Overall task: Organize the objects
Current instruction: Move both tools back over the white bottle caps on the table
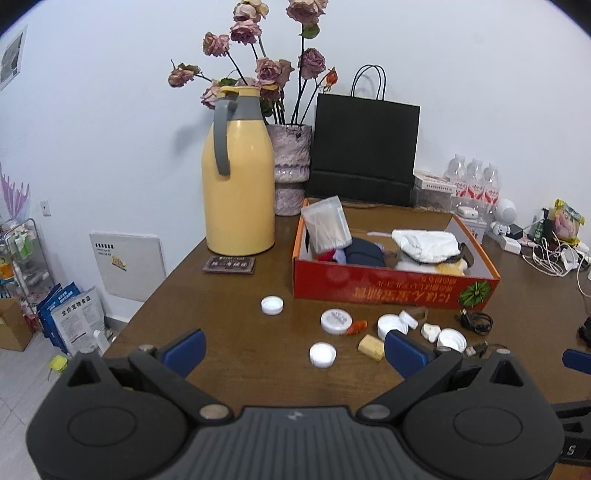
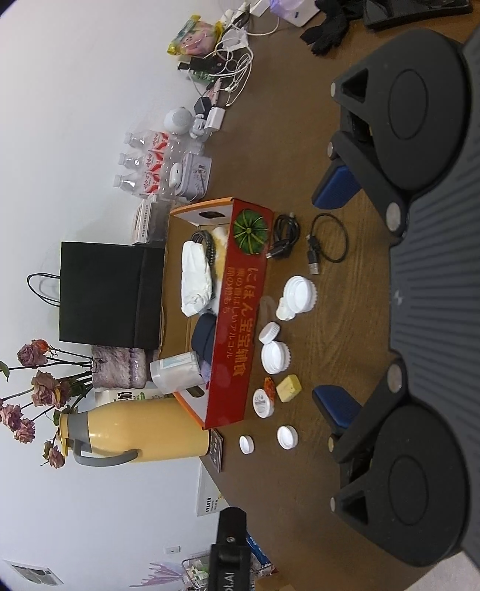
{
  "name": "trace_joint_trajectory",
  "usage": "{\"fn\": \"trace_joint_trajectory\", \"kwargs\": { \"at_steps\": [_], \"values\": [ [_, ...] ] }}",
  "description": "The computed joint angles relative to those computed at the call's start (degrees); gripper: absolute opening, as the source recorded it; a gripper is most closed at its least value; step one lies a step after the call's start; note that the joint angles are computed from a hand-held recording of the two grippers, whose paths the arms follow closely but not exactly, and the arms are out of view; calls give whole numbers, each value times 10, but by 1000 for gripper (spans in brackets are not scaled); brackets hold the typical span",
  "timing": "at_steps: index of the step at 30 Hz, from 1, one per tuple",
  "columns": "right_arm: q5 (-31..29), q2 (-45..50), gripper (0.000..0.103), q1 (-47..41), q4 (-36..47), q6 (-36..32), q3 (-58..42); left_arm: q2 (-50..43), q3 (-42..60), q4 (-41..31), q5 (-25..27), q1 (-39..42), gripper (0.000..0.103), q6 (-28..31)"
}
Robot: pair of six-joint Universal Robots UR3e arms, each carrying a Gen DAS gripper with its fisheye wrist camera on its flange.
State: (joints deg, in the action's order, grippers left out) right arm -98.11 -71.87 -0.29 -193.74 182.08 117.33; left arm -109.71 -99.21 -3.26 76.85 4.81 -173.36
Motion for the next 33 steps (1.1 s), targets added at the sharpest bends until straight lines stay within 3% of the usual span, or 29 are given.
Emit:
{"fn": "trace_joint_trajectory", "kwargs": {
  "at_steps": [15,23,33],
  "values": [
    [20,3,103,-4,-47,7,50,28,-71,12,-14,23,103,38],
    [38,56,103,-34,-50,13,26,-47,-14,-14,-3,12,103,51],
    [45,135,103,-53,-40,10,-60,-163,131,-74,9,-5,103,43]
  ]
}}
